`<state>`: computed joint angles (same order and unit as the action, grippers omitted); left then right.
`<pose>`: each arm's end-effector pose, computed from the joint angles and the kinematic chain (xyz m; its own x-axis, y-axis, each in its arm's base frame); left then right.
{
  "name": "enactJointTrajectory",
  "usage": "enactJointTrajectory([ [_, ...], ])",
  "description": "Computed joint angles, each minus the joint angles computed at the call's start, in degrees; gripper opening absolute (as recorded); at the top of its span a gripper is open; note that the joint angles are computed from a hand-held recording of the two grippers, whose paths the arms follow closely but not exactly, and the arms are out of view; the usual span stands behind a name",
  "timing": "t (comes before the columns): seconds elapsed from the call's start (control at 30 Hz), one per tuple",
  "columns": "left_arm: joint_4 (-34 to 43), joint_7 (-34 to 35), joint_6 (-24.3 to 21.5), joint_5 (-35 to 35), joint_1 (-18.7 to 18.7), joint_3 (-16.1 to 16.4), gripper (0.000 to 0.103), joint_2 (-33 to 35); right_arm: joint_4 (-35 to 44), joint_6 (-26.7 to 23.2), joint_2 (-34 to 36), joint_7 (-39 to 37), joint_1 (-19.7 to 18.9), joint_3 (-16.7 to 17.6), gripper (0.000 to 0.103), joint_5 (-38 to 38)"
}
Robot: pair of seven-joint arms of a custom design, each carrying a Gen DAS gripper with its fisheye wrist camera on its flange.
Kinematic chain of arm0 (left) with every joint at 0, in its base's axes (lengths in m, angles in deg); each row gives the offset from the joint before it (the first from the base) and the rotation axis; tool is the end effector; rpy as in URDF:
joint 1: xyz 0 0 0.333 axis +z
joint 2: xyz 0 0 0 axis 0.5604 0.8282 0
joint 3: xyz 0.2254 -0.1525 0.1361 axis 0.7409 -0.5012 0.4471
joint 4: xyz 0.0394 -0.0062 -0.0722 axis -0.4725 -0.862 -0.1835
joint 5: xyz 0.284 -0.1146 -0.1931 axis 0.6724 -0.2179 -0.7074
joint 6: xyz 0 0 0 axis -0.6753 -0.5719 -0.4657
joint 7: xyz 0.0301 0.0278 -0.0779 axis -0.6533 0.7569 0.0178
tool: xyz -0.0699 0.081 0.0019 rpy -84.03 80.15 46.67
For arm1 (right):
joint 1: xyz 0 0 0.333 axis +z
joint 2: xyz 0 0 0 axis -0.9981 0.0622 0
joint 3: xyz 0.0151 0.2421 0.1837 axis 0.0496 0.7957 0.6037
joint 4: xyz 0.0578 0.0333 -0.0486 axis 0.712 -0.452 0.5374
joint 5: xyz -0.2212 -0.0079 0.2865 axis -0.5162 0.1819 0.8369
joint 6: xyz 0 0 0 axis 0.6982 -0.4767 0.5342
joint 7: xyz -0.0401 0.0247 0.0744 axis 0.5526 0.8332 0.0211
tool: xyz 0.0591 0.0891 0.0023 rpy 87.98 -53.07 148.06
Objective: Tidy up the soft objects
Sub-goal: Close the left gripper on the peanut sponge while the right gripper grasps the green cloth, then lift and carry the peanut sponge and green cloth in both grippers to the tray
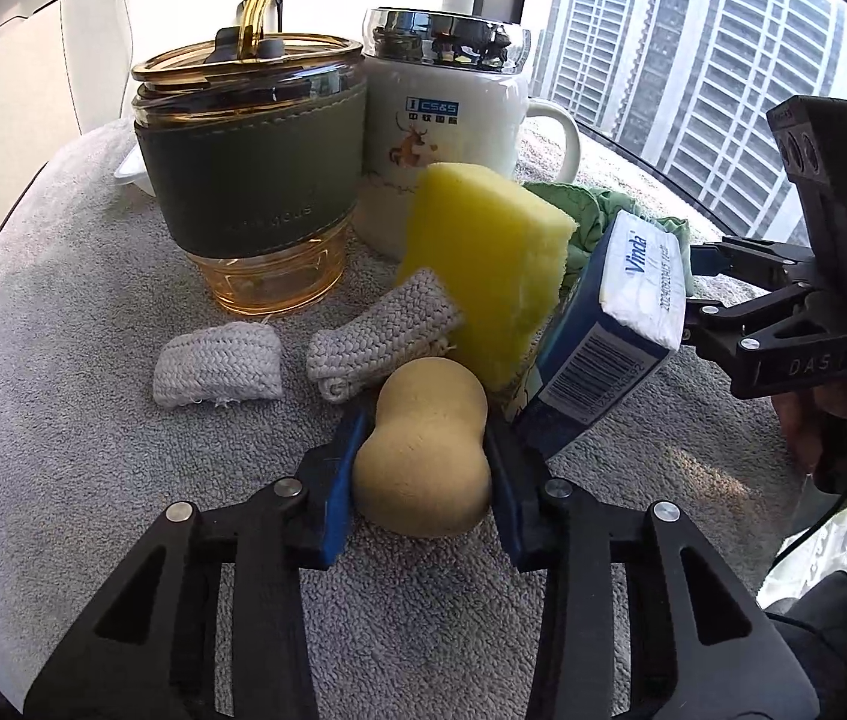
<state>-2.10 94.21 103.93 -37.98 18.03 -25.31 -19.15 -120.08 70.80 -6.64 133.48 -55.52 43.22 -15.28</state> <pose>0.6832 -0.3157 0.3659 -0.6089 -0.7864 0.1044 -0.6490 0.4181 -0.6357 0.6488 0.4081 0.3816 0.1497 -0.9725 -0.1786 -0.7799 -0.0051 -0.6258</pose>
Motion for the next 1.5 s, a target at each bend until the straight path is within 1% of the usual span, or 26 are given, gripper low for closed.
enactJointTrajectory([
  [0.03, -1.4, -0.1, 0.6, -0.3, 0.2, -0.1, 0.035, -0.8, 0.3, 0.0, 0.2, -0.1, -0.2, 0.1, 0.090, 0.2],
  [0.17, -1.4, -2.1, 1.0, 0.1, -0.8, 0.7, 0.035, -0.6, 2.0, -0.8, 1.2, -0.8, -0.4, 0.4, 0.090, 0.7],
  [0.23, -2.2, -2.7, 1.4, 0.2, -0.7, 0.8, 0.034, -1.0, 3.5, -1.8, 2.0, -1.4, -0.6, 0.6, 0.086, 1.1],
  [0.3, -2.9, -3.1, 1.9, 0.1, -0.6, 0.6, 0.034, -1.4, 4.3, -2.0, 2.4, -1.7, -0.6, 0.4, 0.079, 1.3],
  [0.37, -3.5, -3.6, 2.3, 0.2, -0.8, 0.8, 0.033, -1.7, 4.1, -1.9, 2.2, -2.1, -0.5, 0.4, 0.062, 1.3],
  [0.43, -3.8, -4.2, 2.8, 0.2, -0.8, 0.8, 0.033, -1.8, 3.9, -2.0, 2.0, -2.5, -0.1, 0.1, 0.053, 0.9],
  [0.5, -4.4, -4.6, 3.5, 0.1, -0.8, 0.6, 0.033, -1.9, 2.9, -2.1, 1.3, -1.5, 1.1, -1.1, 0.049, -0.4],
  [0.6, -5.3, -5.0, 4.2, -0.2, -0.6, 0.4, 0.033, -2.3, -0.8, -0.1, -1.0, 0.9, 2.0, -2.0, 0.041, -1.9],
  [0.67, -7.1, -4.8, 5.1, -0.6, -0.1, -0.1, 0.033, -3.2, -3.4, 0.9, -2.7, 2.8, 2.7, -2.6, 0.039, -3.2],
  [0.8, -10.9, -4.7, 7.3, -1.9, 0.9, -0.9, 0.033, -5.2, -8.5, 3.3, -6.1, 5.4, 3.1, -2.0, 0.037, -4.5],
  [0.87, -13.4, -3.7, 8.4, -3.1, 2.1, -2.0, 0.033, -6.6, -10.5, 4.0, -7.6, 6.6, 3.8, -2.0, 0.036, -5.6],
  [0.93, -15.3, -3.0, 9.1, -3.9, 2.6, -2.7, 0.033, -7.8, -11.7, 4.3, -8.6, 6.8, 3.8, -1.0, 0.036, -5.8],
  [1.03, -18.2, -1.6, 10.4, -5.6, 3.5, -4.1, 0.033, -9.5, -11.7, 3.7, -8.8, 6.2, 4.3, 0.2, 0.035, -6.0],
  [1.1, -19.6, -0.8, 11.3, -6.4, 3.8, -4.6, 0.033, -10.5, -11.4, 3.1, -8.7, 6.2, 4.8, 0.3, 0.035, -6.2],
  [1.2, -20.9, -0.2, 12.7, -7.4, 4.2, -4.7, 0.033, -11.8, -12.1, 2.4, -9.4, 6.8, 5.2, 0.3, 0.035, -6.3],
  [1.33, -21.9, 0.0, 14.0, -8.2, 4.6, -4.4, 0.033, -13.1, -15.7, 2.3, -12.0, 8.8, 5.5, -0.2, 0.035, -7.3],
  [1.4, -22.4, 0.1, 14.2, -8.3, 4.8, -4.3, 0.033, -13.6, -17.3, 2.0, -13.3, 9.7, 5.4, -0.4, 0.035, -8.0],
  [1.5, -23.1, 0.4, 13.8, -8.3, 4.8, -4.2, 0.033, -14.3, -19.1, 1.5, -14.8, 9.8, 4.4, 0.4, 0.035, -8.0],
])
